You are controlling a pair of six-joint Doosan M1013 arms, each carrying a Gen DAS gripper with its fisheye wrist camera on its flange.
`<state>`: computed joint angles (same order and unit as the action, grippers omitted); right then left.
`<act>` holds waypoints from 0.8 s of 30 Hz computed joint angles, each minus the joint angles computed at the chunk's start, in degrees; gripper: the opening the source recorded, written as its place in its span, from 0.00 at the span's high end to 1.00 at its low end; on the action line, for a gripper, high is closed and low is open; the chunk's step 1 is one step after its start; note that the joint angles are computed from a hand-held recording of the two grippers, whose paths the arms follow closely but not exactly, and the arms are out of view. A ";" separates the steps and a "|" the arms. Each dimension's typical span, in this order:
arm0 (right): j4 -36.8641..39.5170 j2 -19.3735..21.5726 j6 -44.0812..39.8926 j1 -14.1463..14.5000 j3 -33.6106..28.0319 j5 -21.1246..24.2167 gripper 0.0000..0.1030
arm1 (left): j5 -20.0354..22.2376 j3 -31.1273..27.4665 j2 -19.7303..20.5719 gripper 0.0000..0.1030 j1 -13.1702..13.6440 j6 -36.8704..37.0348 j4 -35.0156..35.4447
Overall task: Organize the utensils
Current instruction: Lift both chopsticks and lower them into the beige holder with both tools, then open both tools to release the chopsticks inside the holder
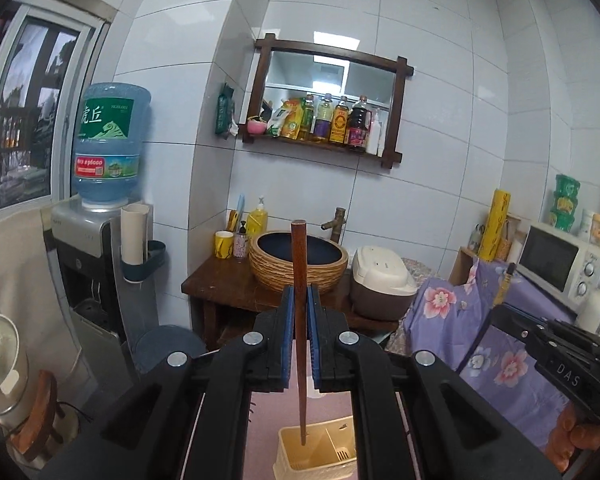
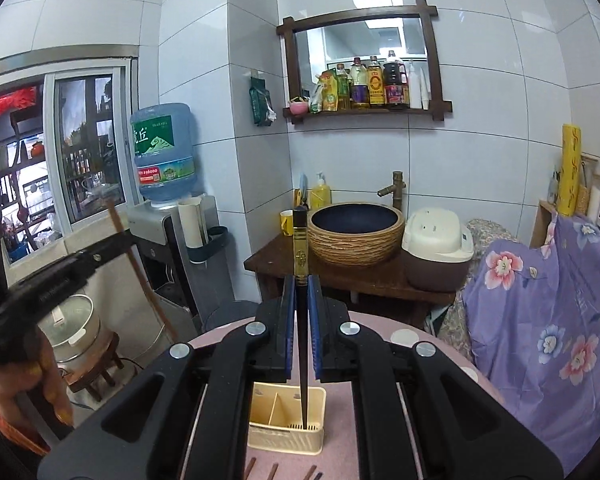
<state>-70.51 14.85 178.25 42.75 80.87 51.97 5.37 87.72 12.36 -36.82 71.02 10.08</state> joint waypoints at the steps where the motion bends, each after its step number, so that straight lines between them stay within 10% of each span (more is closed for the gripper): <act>1: 0.14 0.51 0.36 -0.25 -0.13 -0.48 0.93 | 0.51 -0.23 0.68 0.92 -0.18 2.83 -3.28; 12: 2.98 5.46 4.18 -2.01 2.16 -3.33 0.93 | 1.35 2.26 4.49 0.92 -1.43 -2.21 4.38; 24: 4.21 6.14 7.35 -2.58 4.06 -4.24 0.93 | 5.50 1.63 6.81 0.92 -0.80 6.91 -7.68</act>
<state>-66.30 20.99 185.60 40.16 84.93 47.73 10.87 89.35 19.17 -37.62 77.93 2.40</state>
